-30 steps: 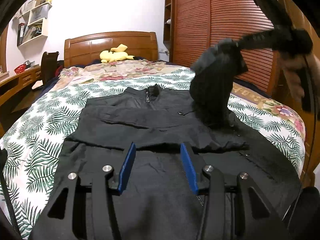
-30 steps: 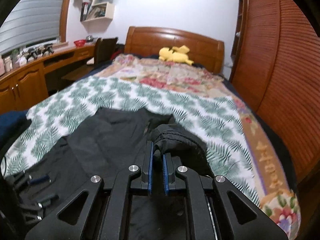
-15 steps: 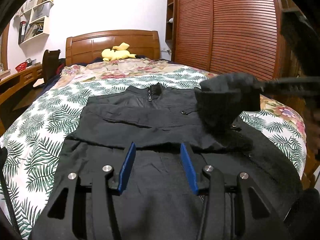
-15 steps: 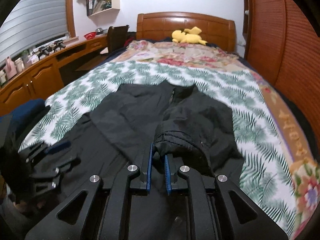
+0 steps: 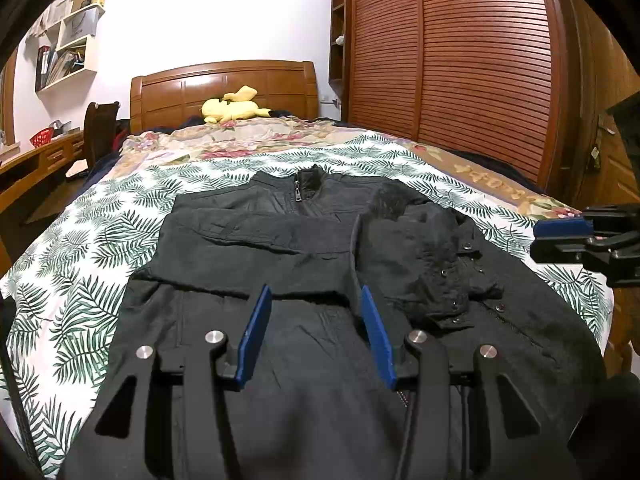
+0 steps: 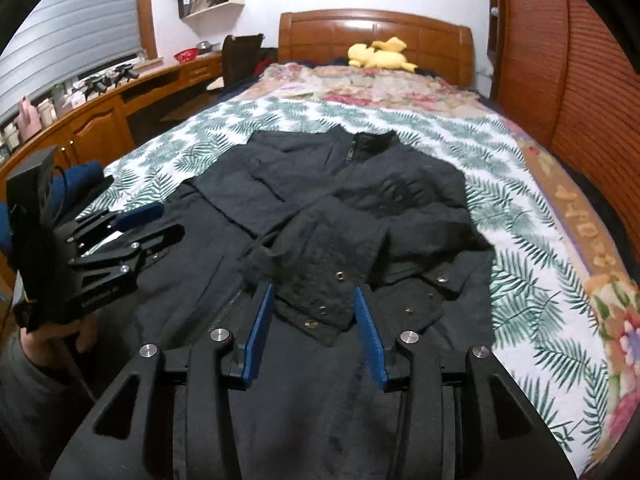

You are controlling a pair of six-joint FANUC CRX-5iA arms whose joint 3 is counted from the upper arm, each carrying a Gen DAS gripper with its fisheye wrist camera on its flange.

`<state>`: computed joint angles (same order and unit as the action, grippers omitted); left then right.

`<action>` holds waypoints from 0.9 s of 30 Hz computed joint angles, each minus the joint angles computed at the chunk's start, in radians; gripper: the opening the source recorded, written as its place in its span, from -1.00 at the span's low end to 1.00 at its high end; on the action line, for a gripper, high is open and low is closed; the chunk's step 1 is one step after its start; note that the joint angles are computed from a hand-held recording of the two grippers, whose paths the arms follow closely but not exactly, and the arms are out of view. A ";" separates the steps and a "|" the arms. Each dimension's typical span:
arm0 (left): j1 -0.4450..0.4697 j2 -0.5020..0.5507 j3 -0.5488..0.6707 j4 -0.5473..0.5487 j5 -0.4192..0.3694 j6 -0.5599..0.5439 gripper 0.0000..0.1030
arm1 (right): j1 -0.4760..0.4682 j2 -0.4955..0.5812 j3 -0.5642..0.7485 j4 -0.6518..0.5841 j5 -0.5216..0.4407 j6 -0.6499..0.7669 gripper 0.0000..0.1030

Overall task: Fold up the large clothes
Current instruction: 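Fold the sleeve across the jacket front and open the right tool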

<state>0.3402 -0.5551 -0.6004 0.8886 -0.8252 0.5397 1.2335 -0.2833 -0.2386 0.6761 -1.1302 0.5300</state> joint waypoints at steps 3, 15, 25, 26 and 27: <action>-0.002 -0.001 -0.002 -0.007 0.000 0.000 -0.11 | -0.011 -0.014 -0.027 0.027 0.003 -0.033 -0.18; -0.063 0.007 0.007 -0.075 0.027 0.049 -0.11 | -0.129 -0.021 -0.139 0.037 0.115 -0.087 -0.18; -0.156 0.041 0.035 -0.119 0.039 0.094 -0.11 | -0.216 -0.017 -0.189 0.043 0.186 -0.081 -0.18; -0.167 0.046 0.040 -0.130 0.040 0.103 -0.11 | -0.225 -0.022 -0.192 0.032 0.198 -0.075 -0.18; -0.180 0.052 0.046 -0.141 0.040 0.112 -0.11 | -0.234 -0.028 -0.198 0.021 0.214 -0.070 -0.18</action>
<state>0.1602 -0.5031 -0.5545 0.7471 -0.7855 0.6521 0.9995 -0.3110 -0.4362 0.6975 -0.9167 0.4595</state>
